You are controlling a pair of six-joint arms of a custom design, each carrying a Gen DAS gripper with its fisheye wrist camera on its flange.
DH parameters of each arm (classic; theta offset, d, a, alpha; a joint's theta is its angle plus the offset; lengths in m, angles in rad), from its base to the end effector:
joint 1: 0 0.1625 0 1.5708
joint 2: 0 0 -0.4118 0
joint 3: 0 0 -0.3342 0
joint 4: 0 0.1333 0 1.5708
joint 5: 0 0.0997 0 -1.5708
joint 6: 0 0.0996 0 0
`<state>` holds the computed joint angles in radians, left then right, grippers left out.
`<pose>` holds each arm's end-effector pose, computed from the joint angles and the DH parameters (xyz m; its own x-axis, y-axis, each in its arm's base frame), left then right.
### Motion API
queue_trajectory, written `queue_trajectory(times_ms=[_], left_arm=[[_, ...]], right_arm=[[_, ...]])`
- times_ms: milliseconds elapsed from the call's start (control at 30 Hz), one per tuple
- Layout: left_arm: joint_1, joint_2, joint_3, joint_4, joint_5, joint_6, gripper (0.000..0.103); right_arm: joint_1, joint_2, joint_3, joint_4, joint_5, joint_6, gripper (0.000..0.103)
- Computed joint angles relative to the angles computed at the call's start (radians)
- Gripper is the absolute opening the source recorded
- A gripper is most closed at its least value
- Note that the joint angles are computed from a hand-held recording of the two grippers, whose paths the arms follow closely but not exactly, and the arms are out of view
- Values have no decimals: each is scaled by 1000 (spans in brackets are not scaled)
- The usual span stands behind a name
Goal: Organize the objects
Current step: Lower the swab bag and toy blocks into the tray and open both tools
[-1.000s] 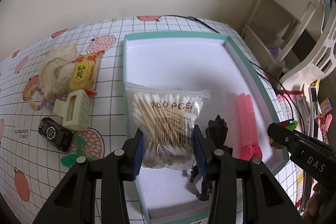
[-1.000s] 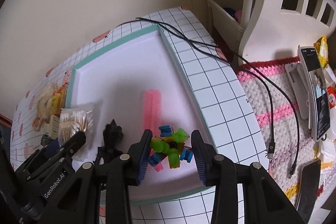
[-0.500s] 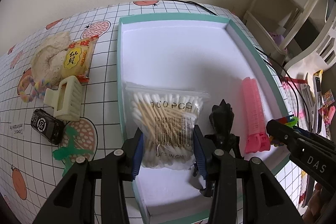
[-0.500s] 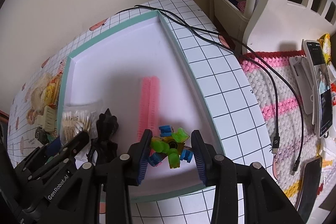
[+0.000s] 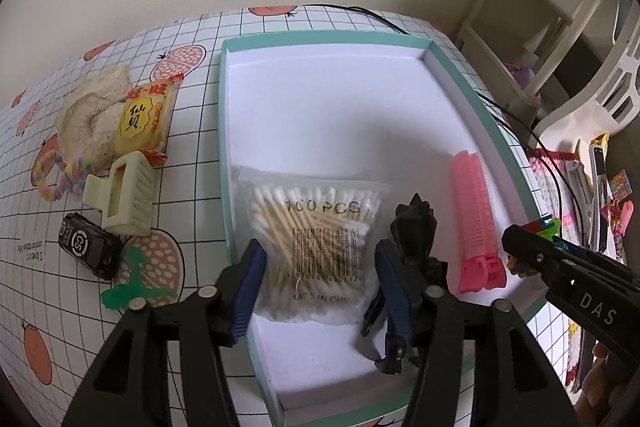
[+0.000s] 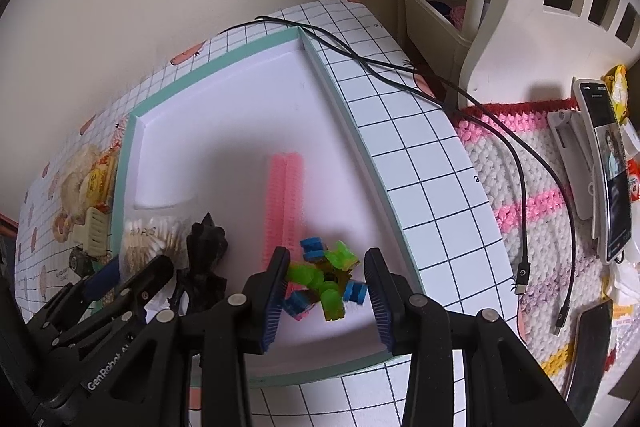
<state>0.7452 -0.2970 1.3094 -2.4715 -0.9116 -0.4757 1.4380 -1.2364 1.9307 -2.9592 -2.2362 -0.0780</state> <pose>-0.3541 -0.5911 -0.0898 -0.7664 0.2490 -0.5921 0.4268 0.8863 -0.1797 0.0025 -0.5237 0.3412 -0.7332 0.4347 0.5229 0.0448 0.7982 -0.6008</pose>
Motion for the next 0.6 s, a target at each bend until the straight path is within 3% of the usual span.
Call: queue_trajectory(times_ms=[600], left_arm=[[-21,-43,51,-104,38,15,61]], right_arm=[[30,-3,3,-62,24,-43,46]])
